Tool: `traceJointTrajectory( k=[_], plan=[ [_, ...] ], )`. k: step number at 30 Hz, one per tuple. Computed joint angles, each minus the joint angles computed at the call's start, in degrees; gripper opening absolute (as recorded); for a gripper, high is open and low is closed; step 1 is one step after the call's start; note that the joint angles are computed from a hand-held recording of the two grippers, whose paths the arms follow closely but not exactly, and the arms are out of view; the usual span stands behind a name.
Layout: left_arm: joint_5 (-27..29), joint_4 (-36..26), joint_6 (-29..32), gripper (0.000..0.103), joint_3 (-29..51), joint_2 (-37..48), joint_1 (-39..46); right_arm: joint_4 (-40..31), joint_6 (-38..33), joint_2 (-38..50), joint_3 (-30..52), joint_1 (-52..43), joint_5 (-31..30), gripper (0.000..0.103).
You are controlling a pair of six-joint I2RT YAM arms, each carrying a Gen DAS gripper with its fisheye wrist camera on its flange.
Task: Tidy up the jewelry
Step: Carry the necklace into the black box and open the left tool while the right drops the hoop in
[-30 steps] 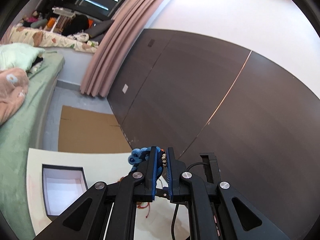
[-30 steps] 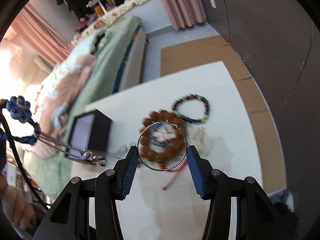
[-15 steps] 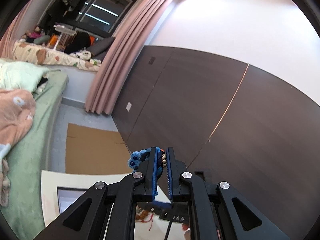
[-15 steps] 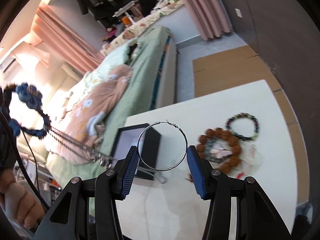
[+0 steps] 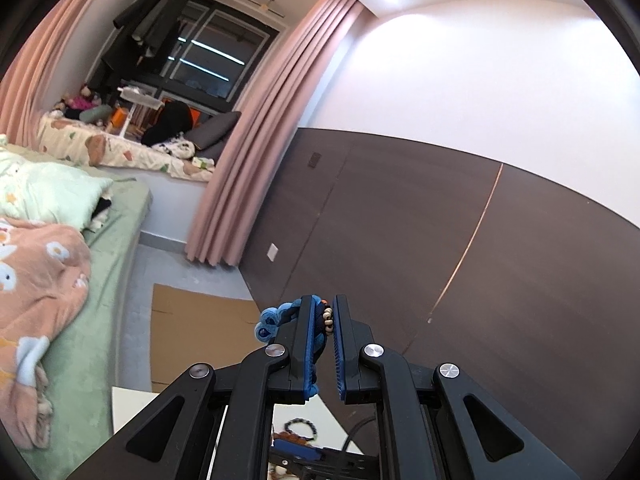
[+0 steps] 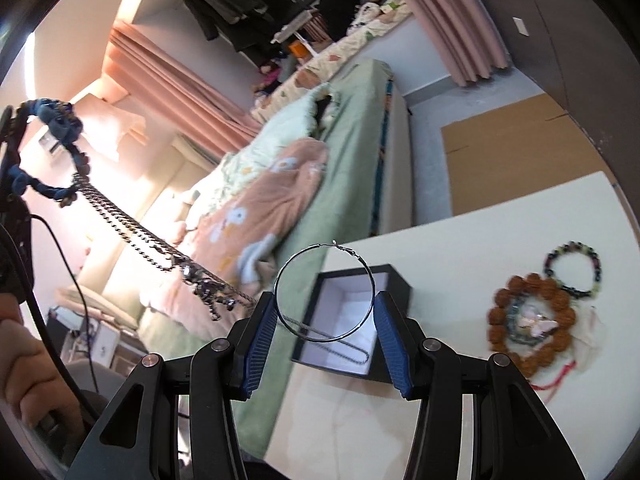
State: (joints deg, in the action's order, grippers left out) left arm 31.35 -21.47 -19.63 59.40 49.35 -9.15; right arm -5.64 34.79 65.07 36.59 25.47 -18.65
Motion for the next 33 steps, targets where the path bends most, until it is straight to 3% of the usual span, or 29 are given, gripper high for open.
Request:
traceJointTrajectory(
  k=[6, 16, 19, 21, 23, 25, 33],
  plan=[
    [2.76, 2.91, -0.28, 0.009, -3.42, 0.90, 3.40, 3.49, 1.10, 1.70, 0.07, 2.28, 0.53, 0.051],
    [6.15, 3.20, -1.23, 0.009, -7.83, 8.52, 12.33, 2.19, -0.14, 8.43, 2.98, 5.17, 3.40, 0.051],
    [8.61, 2.28, -0.80, 0.015, -7.60, 11.08, 14.52, 2.00, 0.30, 9.59, 3.43, 5.86, 3.96, 0.051],
    [8.30, 0.81, 0.30, 0.025, -7.40, 11.29, 14.67, 1.95, 0.50, 10.45, 3.80, 6.51, 4.56, 0.051],
    [9.40, 0.37, 1.04, 0.048, -7.72, 11.43, 15.72, 1.88, 0.53, 11.32, 4.29, 6.99, 4.92, 0.051],
    [10.33, 1.33, 0.54, 0.057, -8.69, 10.85, 17.10, 2.06, 0.74, 12.27, 4.71, 7.54, 5.34, 0.051],
    [11.13, -0.29, 1.25, 0.063, -7.96, 13.36, 18.88, 2.86, 2.86, 15.58, 6.15, 8.64, 6.19, 0.052]
  ],
)
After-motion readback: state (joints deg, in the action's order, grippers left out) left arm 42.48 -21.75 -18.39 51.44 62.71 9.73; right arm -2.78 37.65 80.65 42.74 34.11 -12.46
